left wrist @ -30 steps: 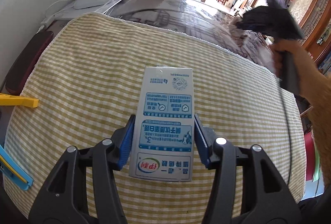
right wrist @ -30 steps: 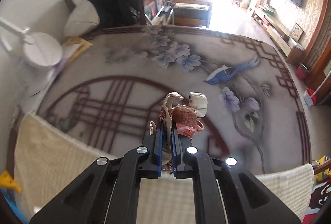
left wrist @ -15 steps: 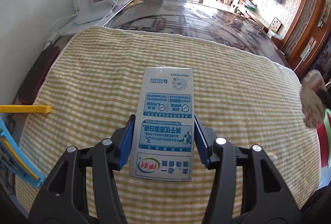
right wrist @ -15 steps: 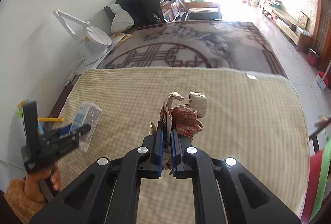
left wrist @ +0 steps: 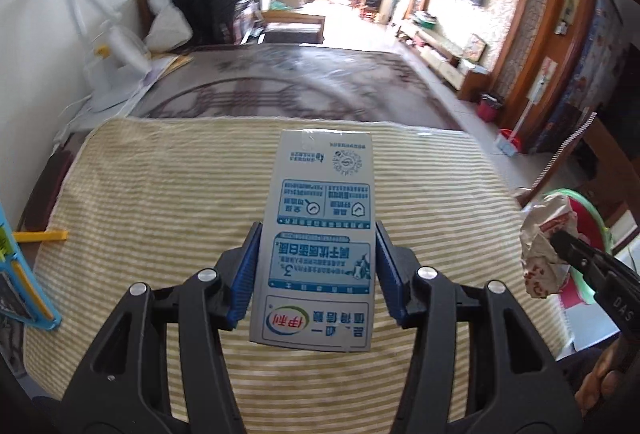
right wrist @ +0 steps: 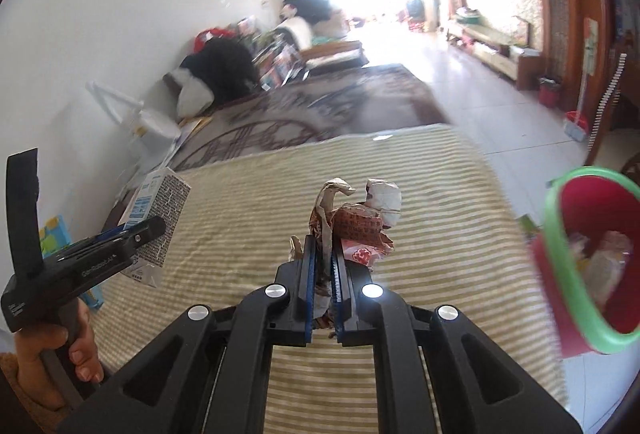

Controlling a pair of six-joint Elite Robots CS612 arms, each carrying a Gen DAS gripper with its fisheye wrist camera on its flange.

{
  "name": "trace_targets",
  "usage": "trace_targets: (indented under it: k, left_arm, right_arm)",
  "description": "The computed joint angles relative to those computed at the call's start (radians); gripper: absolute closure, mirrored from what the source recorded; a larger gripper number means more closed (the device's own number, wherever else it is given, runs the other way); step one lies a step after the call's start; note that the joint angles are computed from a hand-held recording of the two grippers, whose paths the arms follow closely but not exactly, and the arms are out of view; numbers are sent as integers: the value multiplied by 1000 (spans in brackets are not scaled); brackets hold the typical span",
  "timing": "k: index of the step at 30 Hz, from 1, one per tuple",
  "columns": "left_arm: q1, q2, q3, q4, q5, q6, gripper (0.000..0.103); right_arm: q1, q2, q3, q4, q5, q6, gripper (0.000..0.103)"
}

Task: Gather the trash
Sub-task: 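Carry the tissue and milk carton over the red bin and open both tools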

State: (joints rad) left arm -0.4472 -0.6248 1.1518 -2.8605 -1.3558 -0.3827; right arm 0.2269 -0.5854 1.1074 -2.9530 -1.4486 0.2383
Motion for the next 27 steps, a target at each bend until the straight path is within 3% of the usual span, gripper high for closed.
trace_targets:
  k: [7,13,21,24,27]
  left_arm:
    - [-55,65,-143,18,-104,97,52]
    - [-88,128,-263,78,-190,160,52]
    - [-115,252,-512,254,-386,210,53]
    - [-126,312,-633,329,-455,221,52]
    - [-135,404,-816,441,-509,221,52]
  right_arm:
    - [-62,-86,164,-124,-107,103,94]
    - [-101,-124,249,-161,-167,173,94]
    - [-158,-139,293,-143,-244,267,93]
    - [-174,-137,297,-128,-252,296,93]
    - [-187,-132,289,-106,-251,301,90]
